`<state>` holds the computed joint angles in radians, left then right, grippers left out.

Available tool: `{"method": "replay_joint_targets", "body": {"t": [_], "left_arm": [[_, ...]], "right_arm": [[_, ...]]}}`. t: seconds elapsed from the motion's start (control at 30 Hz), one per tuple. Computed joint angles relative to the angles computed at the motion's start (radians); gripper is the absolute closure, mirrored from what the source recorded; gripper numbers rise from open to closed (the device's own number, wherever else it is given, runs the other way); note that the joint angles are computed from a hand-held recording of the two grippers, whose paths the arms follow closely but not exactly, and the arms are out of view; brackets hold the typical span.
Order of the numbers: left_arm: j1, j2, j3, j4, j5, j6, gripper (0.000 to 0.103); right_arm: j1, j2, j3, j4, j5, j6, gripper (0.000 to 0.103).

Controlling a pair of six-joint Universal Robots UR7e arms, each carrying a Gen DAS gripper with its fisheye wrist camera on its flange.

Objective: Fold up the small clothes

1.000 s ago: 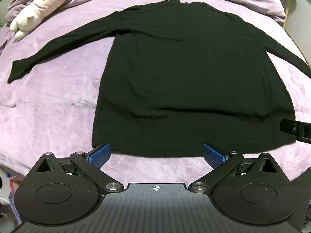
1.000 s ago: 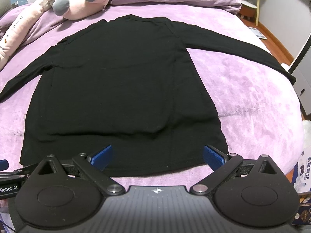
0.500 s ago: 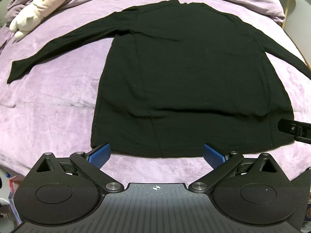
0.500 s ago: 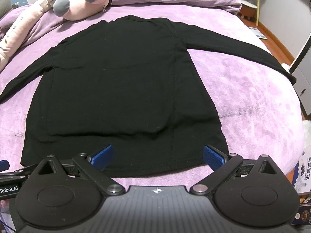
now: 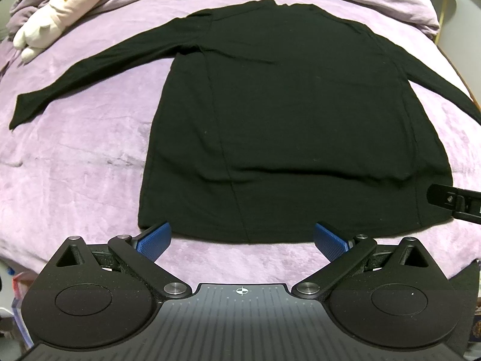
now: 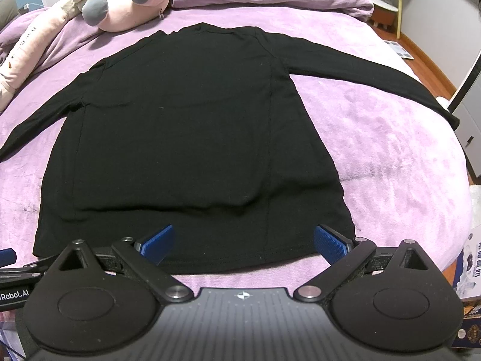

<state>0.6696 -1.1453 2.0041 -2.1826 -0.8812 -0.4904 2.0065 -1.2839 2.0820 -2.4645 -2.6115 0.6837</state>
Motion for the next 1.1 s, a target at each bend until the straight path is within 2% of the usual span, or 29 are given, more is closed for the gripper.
{"method": "replay_joint_targets", "body": {"t": [1.1], "left_arm": [[0.014,0.002,-0.007,0.003,-0.026,-0.004,0.000]], "right_arm": [[-0.010,-0.005,0.005,0.003,0.014,0.008,0.004]]}}
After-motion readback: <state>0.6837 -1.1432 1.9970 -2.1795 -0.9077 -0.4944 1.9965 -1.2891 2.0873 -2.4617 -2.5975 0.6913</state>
